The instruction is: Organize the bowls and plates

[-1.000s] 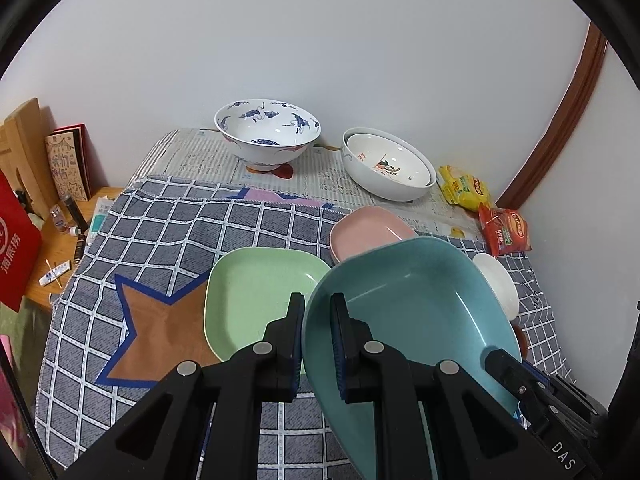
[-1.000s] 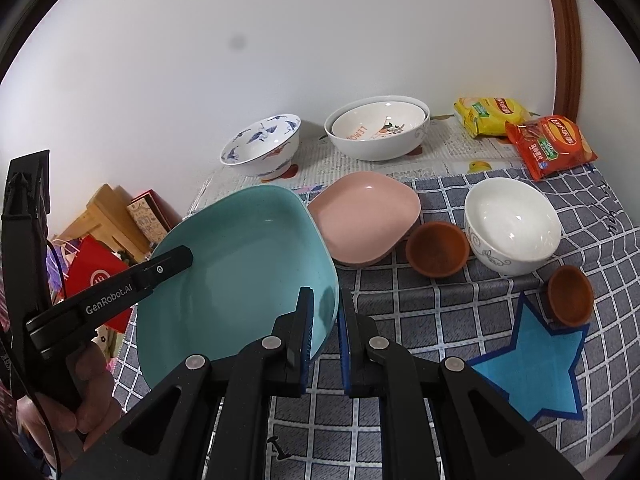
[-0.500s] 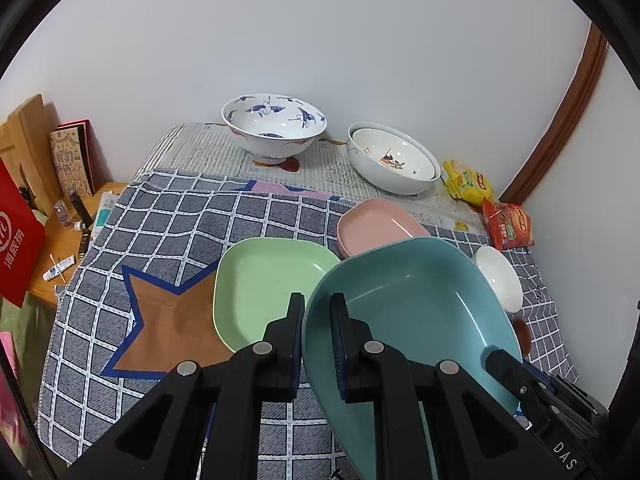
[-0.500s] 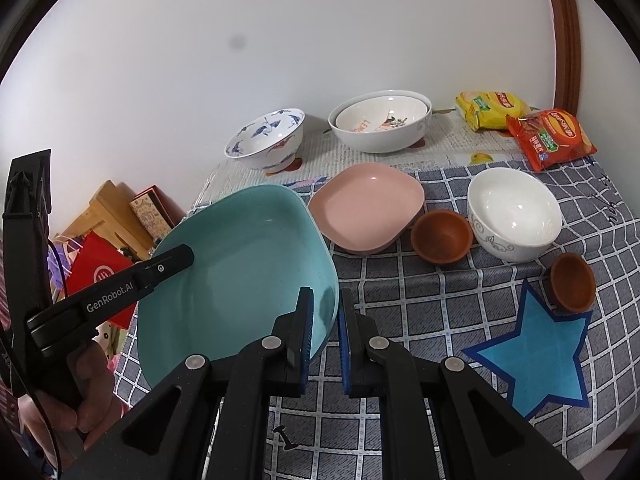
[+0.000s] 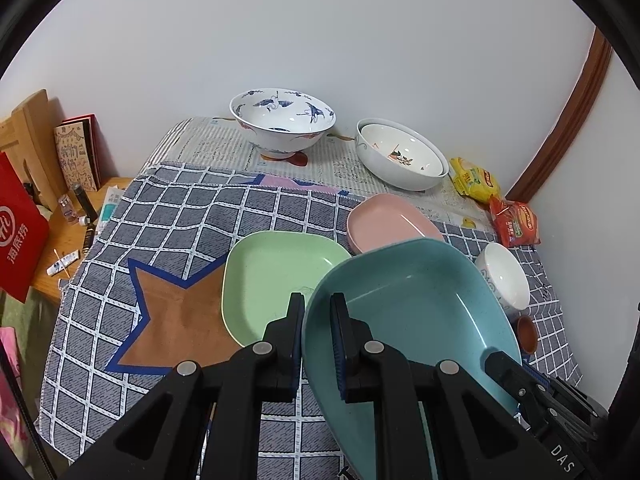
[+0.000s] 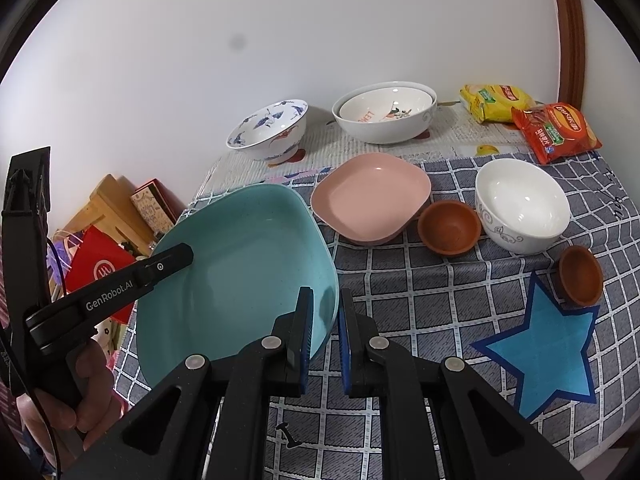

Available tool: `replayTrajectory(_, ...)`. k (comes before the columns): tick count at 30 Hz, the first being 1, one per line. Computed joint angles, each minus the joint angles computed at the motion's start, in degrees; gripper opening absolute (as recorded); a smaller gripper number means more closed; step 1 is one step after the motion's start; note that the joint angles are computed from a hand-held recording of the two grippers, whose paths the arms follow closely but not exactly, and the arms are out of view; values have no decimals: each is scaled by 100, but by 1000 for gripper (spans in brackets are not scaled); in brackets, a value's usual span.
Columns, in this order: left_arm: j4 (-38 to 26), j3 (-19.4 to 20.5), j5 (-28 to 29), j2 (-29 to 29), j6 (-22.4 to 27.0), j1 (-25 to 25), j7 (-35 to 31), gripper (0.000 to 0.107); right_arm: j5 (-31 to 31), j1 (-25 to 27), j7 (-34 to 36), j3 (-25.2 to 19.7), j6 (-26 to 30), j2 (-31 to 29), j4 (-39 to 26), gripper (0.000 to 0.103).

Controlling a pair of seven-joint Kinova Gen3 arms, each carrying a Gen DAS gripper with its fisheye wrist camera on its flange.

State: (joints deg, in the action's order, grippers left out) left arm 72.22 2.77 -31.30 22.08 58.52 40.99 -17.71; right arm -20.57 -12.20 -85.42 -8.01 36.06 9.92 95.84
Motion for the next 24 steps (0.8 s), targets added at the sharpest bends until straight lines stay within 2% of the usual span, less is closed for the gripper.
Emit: replayTrajectory(24, 179, -3, 133, -1, -46, -140, -12, 14, 148, -115, -131, -30, 62, 178, -89, 12)
